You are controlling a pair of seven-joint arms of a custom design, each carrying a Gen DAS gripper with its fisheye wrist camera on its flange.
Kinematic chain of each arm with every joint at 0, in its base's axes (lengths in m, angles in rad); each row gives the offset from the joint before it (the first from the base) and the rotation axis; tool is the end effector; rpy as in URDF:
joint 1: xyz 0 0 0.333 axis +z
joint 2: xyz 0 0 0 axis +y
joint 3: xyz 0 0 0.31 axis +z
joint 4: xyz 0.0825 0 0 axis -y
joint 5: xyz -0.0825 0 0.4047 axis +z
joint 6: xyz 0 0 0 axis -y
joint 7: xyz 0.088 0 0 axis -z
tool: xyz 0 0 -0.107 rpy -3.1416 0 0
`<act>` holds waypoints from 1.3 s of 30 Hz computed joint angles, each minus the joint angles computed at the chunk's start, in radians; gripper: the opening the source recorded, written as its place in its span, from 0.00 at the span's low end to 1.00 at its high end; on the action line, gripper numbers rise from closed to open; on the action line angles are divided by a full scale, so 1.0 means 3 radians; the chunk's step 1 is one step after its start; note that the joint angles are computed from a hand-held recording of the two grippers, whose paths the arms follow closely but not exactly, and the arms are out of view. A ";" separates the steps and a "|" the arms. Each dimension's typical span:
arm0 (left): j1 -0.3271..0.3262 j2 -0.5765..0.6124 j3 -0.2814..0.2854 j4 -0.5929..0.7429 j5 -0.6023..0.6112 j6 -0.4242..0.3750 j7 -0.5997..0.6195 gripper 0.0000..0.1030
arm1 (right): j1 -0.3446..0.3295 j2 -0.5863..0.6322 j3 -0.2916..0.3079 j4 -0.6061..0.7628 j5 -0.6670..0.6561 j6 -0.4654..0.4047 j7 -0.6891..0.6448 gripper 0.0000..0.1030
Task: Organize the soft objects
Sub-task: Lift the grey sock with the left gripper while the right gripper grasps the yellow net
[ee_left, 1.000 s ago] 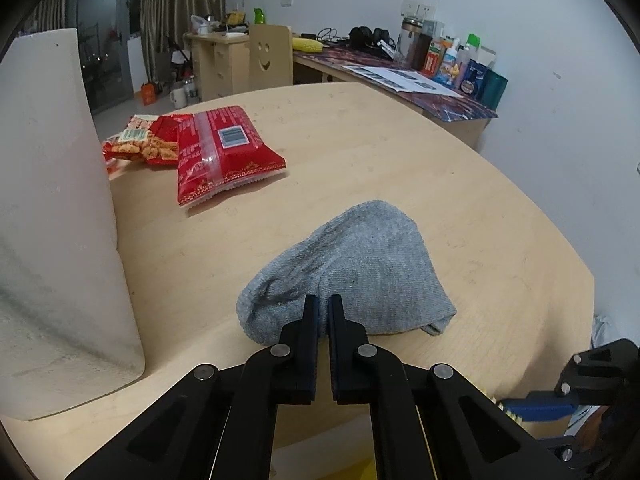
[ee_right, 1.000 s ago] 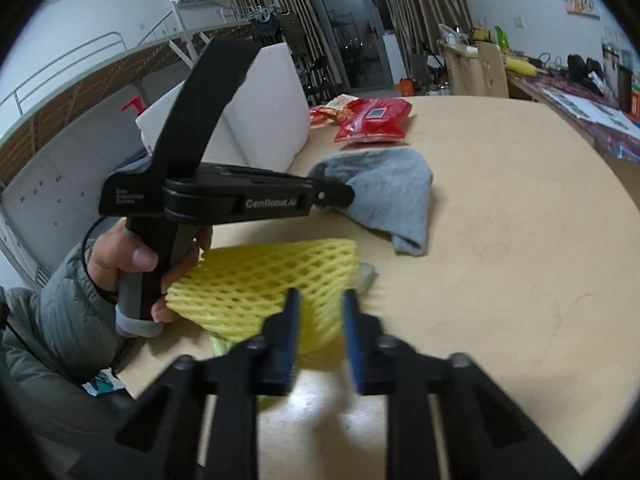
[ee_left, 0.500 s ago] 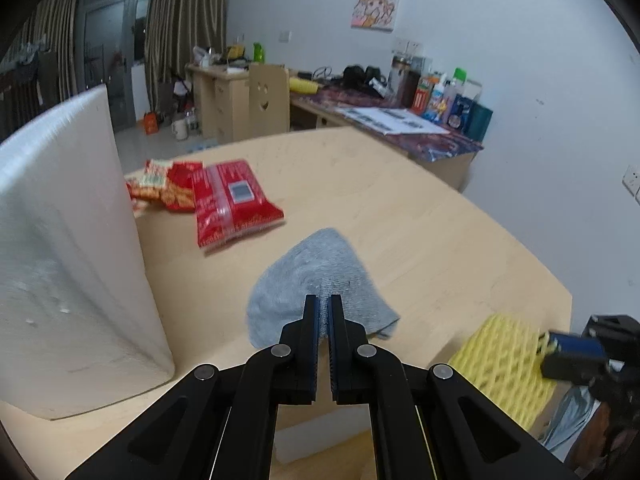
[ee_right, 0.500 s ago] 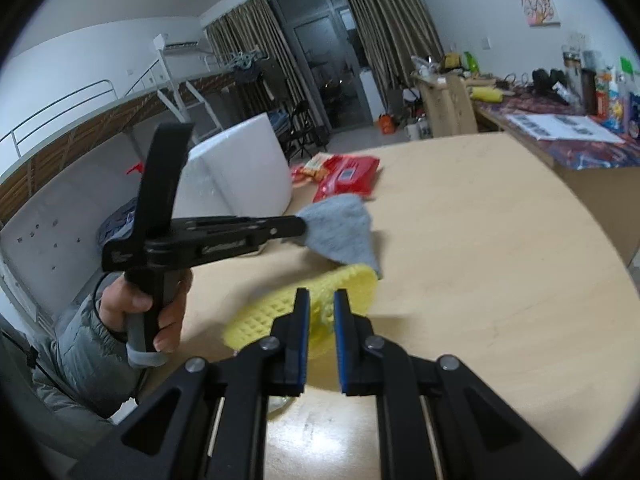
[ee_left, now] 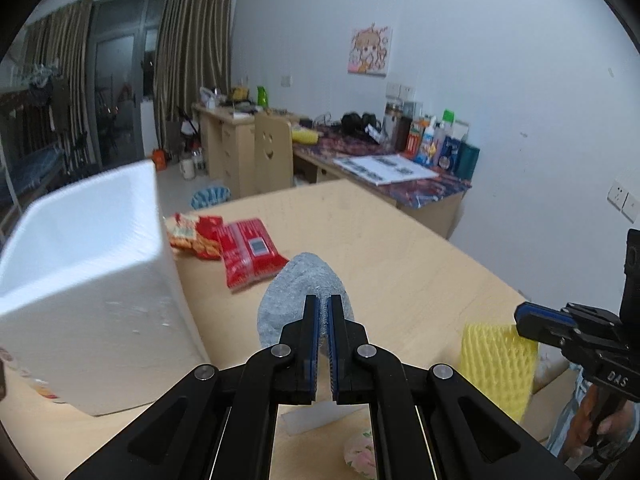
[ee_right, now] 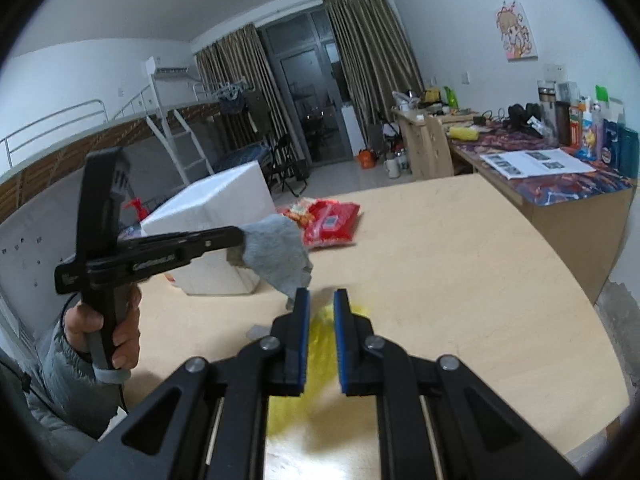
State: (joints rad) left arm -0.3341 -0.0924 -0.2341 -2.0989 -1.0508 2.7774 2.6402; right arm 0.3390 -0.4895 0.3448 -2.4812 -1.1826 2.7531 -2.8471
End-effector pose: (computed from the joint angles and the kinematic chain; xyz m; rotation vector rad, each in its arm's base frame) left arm 0.5110 -0.2848 0.5170 -0.9897 2.3976 -1.3303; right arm 0.3298 0.3295 0.4958 -1.3697 1.6294 -0.6832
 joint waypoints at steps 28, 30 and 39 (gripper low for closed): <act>-0.0085 -0.0789 0.0300 -0.0617 -0.0756 0.0014 0.0668 0.04 | 0.0629 0.0441 -0.0057 0.0208 0.1035 -0.1338 -0.0854 0.95; -0.0090 -0.0859 0.0329 -0.0674 -0.0789 -0.0012 0.0683 0.04 | 0.0647 0.0475 -0.0095 0.0197 0.1087 -0.1358 -0.0881 0.95; -0.0074 -0.1048 0.0399 -0.0815 -0.0887 0.0003 0.0713 0.04 | 0.0652 0.0508 -0.0217 0.0088 0.1258 -0.1139 -0.0915 0.43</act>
State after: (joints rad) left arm -0.3562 -0.4066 -0.1144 -2.3436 -1.3169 2.7783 2.8540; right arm 0.5347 -0.3372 0.2797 -2.4548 -0.8052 2.4114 -3.1216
